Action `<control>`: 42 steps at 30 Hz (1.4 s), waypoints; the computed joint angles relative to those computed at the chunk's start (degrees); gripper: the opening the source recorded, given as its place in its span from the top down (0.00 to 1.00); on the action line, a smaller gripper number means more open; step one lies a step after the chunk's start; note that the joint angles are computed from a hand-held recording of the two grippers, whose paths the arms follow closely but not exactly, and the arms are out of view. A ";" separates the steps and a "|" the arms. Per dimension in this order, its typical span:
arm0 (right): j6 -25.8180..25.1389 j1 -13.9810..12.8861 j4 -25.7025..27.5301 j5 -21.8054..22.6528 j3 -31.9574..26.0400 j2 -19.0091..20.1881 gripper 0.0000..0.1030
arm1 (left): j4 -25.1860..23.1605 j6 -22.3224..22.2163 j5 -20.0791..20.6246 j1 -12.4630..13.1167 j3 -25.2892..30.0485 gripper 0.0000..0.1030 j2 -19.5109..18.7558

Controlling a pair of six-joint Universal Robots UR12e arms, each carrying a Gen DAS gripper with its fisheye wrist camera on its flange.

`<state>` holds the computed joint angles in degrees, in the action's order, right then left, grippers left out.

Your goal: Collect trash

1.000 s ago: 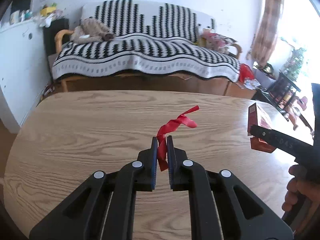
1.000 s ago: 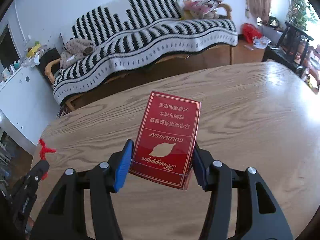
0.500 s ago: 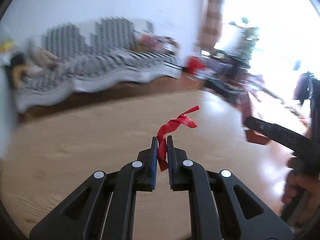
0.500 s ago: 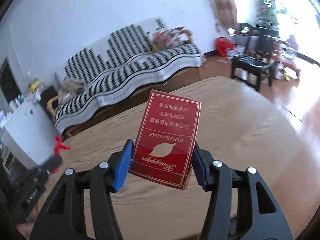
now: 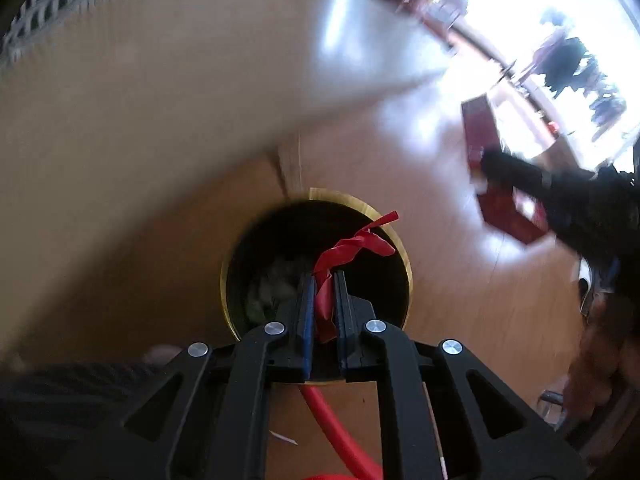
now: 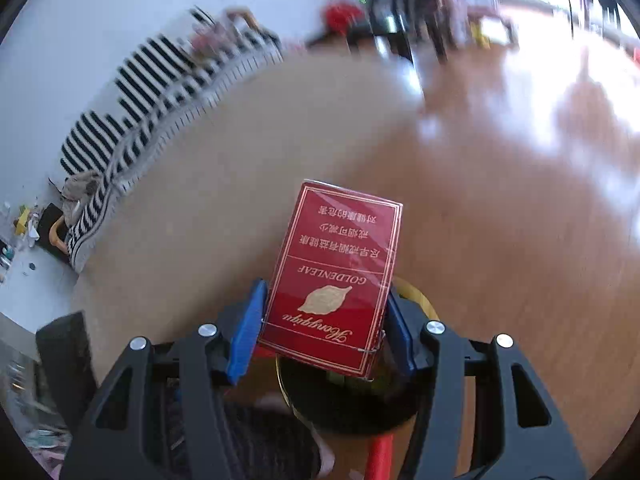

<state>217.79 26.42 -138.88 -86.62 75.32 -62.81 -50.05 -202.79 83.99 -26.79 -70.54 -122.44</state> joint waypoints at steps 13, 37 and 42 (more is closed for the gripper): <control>6.94 -2.51 5.76 8.09 4.52 0.99 0.47 | -8.01 3.38 -1.34 -0.70 4.67 0.92 -5.02; 7.34 -2.01 -9.11 -5.64 5.35 -1.36 0.07 | 11.68 1.55 12.29 -2.38 -0.79 0.06 -0.36; -10.31 1.63 -9.15 -15.28 -4.12 2.31 0.07 | 15.88 7.15 26.45 -2.59 -0.49 0.06 2.12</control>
<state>207.48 28.05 -148.02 -101.90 71.20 -60.50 -34.17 -195.64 110.43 -29.38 -71.03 -120.33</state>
